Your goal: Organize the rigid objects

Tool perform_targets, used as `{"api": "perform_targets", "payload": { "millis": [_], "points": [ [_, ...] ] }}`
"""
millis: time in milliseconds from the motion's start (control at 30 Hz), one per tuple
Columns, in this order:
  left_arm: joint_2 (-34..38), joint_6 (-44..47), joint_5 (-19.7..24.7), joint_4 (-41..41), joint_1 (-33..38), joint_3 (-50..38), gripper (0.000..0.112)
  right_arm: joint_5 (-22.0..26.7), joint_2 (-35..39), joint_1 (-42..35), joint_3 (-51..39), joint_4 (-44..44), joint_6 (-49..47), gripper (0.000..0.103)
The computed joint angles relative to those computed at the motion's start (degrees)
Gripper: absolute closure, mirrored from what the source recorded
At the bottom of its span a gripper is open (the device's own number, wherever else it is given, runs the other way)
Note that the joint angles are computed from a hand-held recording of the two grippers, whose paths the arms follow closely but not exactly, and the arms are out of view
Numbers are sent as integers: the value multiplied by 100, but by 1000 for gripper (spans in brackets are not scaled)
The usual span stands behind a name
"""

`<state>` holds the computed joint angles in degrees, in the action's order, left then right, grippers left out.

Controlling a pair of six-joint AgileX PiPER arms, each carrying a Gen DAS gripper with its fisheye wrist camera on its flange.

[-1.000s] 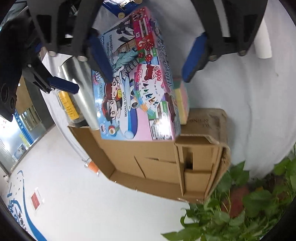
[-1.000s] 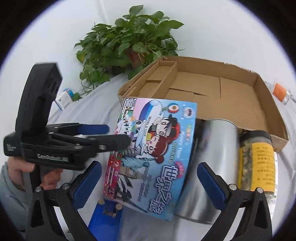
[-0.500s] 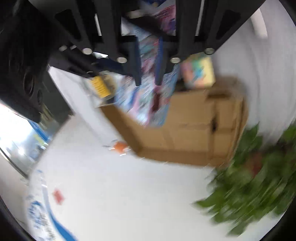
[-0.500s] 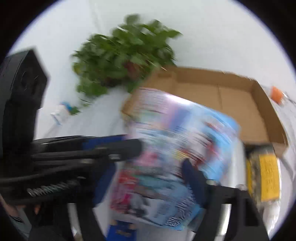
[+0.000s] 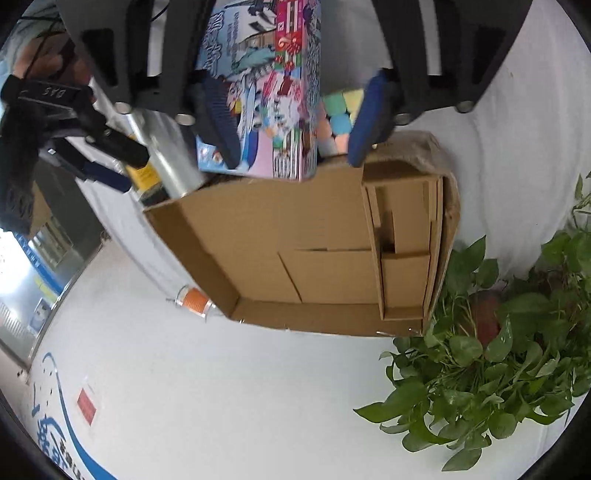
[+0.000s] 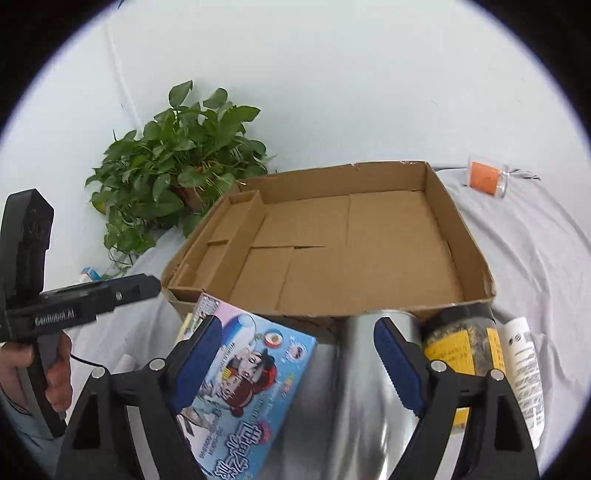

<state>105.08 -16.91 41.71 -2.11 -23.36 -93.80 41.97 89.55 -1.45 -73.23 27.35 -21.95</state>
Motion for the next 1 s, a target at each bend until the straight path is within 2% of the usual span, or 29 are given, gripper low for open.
{"api": "perform_targets", "payload": {
  "millis": [67, 133, 233, 333, 400, 467, 500, 633, 733, 767, 933, 1000],
  "points": [
    [-175, -483, -220, 551, -186, 470, 20, -177, -181, 158, 279, -202, 134, 14],
    [-333, -923, -421, 918, -320, 916, 12, -117, -260, 266, 454, -213, 130, 3],
    [-282, -623, -414, 427, -253, 1175, 13, 124, -304, 561, 663, 33, -148, 0],
    [-235, -96, -547, -224, -131, 1394, 14, 306, -246, 623, 957, 481, -501, 0],
    [-97, 238, -530, -580, -37, 1350, 23, 538, -105, 537, 964, 685, -580, 0],
    [103, 529, -323, -863, 45, 1145, 41, 559, 213, 663, 841, 693, -271, 0],
    [202, 536, -229, -846, 36, 1050, 43, 574, 318, 665, 792, 624, -114, 0],
    [297, 710, -224, -986, 15, 1014, 44, 443, 923, 927, 458, 383, 742, 0],
    [280, 954, -197, -1249, 62, 1047, 53, 478, 1447, 1075, 54, 344, 1191, 0],
    [280, 1123, -179, -1441, 103, 1061, 57, 425, 1483, 1095, 43, 376, 1238, 0],
    [148, 877, -173, -1094, -39, 1115, 57, 248, 1665, 1295, -196, 59, 1486, 1],
    [-99, 618, -265, -905, -137, 1303, 57, 63, 1516, 1360, -74, -118, 1582, 2]
  ]
}}
